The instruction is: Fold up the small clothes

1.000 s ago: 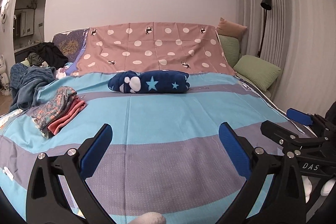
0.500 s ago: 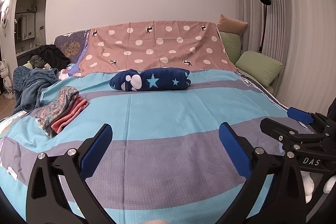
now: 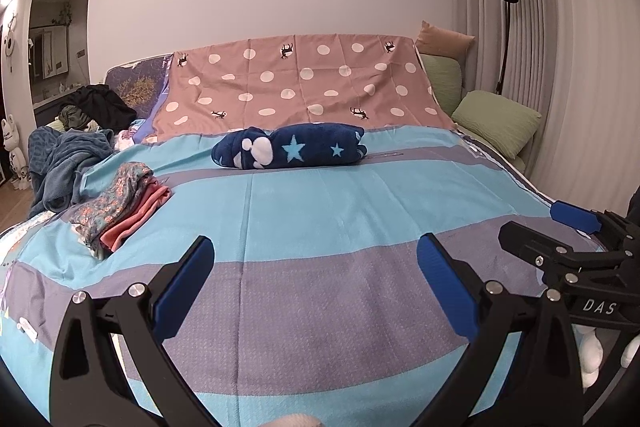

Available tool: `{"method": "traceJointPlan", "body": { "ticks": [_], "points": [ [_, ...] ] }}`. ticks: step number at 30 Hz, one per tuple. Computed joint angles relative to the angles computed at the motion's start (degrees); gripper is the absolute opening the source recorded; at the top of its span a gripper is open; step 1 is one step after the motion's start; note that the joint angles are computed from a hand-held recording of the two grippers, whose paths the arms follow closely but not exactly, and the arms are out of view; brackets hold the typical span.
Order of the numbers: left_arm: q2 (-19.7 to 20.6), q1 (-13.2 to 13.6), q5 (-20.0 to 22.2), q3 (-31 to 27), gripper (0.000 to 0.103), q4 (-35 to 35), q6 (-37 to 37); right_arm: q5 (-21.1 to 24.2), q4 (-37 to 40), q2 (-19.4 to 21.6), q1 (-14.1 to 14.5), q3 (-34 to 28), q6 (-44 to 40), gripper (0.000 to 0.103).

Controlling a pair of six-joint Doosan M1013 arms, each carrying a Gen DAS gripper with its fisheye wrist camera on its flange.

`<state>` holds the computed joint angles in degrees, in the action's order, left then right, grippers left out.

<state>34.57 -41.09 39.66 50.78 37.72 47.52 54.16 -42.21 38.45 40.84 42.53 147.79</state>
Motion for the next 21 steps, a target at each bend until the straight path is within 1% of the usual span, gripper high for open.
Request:
{"method": "traceJointPlan", "body": {
  "ticks": [8,21],
  "points": [
    [-0.2,-0.2,0.8,0.8,0.101,2.3,-1.9,-0.2,0.7,0.0,0.0,0.1,-0.6,0.101],
    [-0.1,-0.1,1.2,1.1,0.101,1.7,-1.7,0.4,1.3,0.7,0.3,-0.8,-1.7,0.101]
  ]
}}
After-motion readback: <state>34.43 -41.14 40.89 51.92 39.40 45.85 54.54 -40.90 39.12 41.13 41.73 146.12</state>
